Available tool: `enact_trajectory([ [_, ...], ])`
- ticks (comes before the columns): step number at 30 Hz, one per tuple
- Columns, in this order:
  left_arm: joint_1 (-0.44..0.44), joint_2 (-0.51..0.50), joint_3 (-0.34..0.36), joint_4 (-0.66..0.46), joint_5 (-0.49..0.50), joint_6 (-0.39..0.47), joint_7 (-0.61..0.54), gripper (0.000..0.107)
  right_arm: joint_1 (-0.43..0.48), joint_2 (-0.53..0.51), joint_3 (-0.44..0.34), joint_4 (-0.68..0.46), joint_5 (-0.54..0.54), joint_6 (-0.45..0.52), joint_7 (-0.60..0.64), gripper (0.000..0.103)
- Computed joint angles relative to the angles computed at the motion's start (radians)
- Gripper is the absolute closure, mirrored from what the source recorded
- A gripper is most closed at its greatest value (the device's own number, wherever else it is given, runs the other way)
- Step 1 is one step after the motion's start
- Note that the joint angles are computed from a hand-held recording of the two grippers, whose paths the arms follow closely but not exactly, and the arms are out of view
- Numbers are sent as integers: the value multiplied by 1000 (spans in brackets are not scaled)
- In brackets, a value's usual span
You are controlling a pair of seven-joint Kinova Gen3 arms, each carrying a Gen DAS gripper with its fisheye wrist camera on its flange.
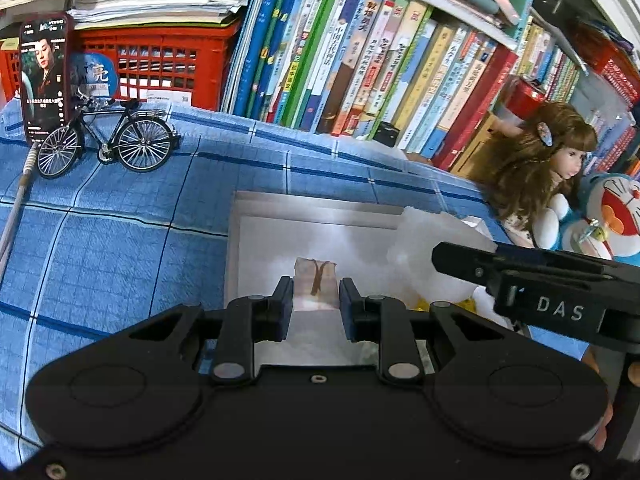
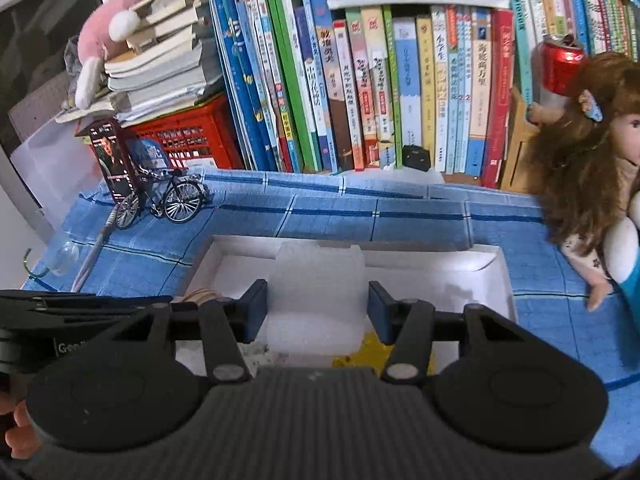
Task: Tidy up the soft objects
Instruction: 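Carry the beige block and white foam roll over the white tray with both grippers, then lower both items into the tray and open both grippers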
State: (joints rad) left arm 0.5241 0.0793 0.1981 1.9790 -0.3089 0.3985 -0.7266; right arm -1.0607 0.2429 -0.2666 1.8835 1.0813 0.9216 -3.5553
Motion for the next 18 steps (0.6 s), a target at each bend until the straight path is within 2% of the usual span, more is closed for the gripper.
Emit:
enact_trajectory([
  [5, -9, 36, -4, -28, 32, 24, -44, 84, 24, 31, 17, -26, -29, -39, 35, 46],
  [18, 16, 90, -39, -49, 53, 43, -51, 84, 20, 63, 62, -52, -97, -92, 116, 46],
])
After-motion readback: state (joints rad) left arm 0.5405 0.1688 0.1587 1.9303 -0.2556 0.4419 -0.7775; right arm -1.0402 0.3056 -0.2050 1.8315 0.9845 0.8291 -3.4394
